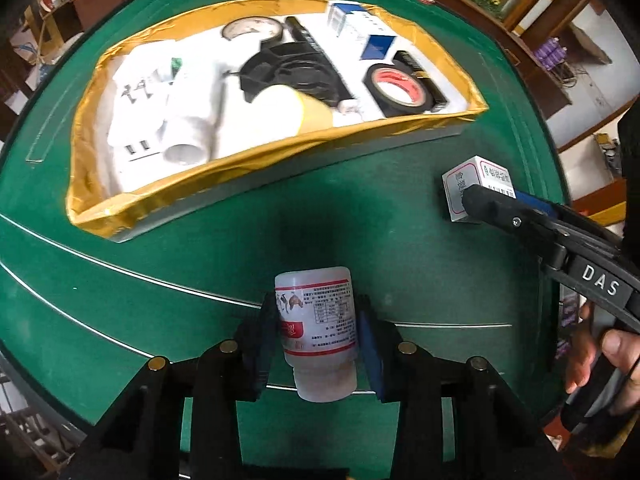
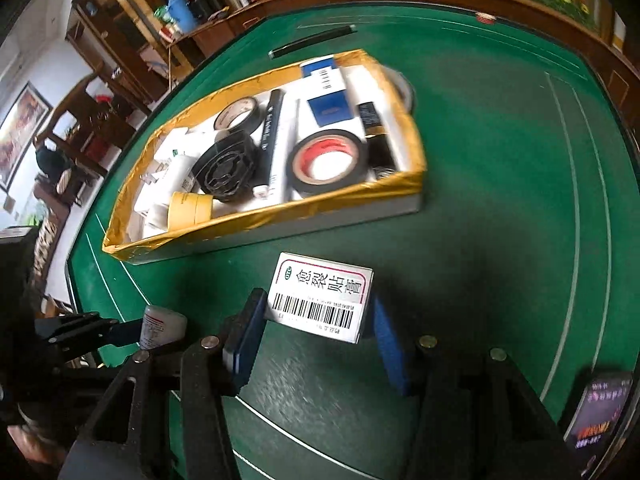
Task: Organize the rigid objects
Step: 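Carry the pill bottle in the left tool and barcode box in the right tool over the tray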
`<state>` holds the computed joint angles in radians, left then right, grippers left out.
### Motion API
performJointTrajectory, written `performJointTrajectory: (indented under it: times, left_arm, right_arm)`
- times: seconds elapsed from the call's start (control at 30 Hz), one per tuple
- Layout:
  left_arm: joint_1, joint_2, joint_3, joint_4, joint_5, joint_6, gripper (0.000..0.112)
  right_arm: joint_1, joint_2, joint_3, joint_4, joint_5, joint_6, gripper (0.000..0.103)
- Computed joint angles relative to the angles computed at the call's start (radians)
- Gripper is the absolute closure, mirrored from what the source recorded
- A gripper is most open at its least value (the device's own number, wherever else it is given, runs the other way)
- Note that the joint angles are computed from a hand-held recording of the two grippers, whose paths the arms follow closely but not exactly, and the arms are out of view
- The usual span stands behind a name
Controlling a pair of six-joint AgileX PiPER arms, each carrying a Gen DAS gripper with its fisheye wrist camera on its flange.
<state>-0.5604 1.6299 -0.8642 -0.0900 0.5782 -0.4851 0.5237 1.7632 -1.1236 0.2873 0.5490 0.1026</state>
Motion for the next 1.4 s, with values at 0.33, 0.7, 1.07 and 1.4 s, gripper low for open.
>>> performJointTrajectory:
  times: [0.33,0.7,1.07,1.4]
  left_arm:
    - [0.020,-0.090,0.022,-0.105,-0.031,0.070,0.072]
    - [0.303,-0.172,-0.005,-0.226,0.110,0.235,0.072]
    - [0.569,0.062,-0.206,-0.472,0.345,0.462,0.072]
    - [0.670,0.249,-0.374,-0.489,0.539,0.501,0.071]
  right_arm:
    - [-0.047,-0.066,0.048,0.016,0.011,-0.030,0.052]
    - [-0.023,-0.050,-0.041,0.066,0.037,-0.099,0.052]
    - [-0.001,-0.019,-0.090,0.089,0.027,-0.084,0.052]
    - [0.001,0.001,-0.121,0.040,0.023,-0.027,0.052]
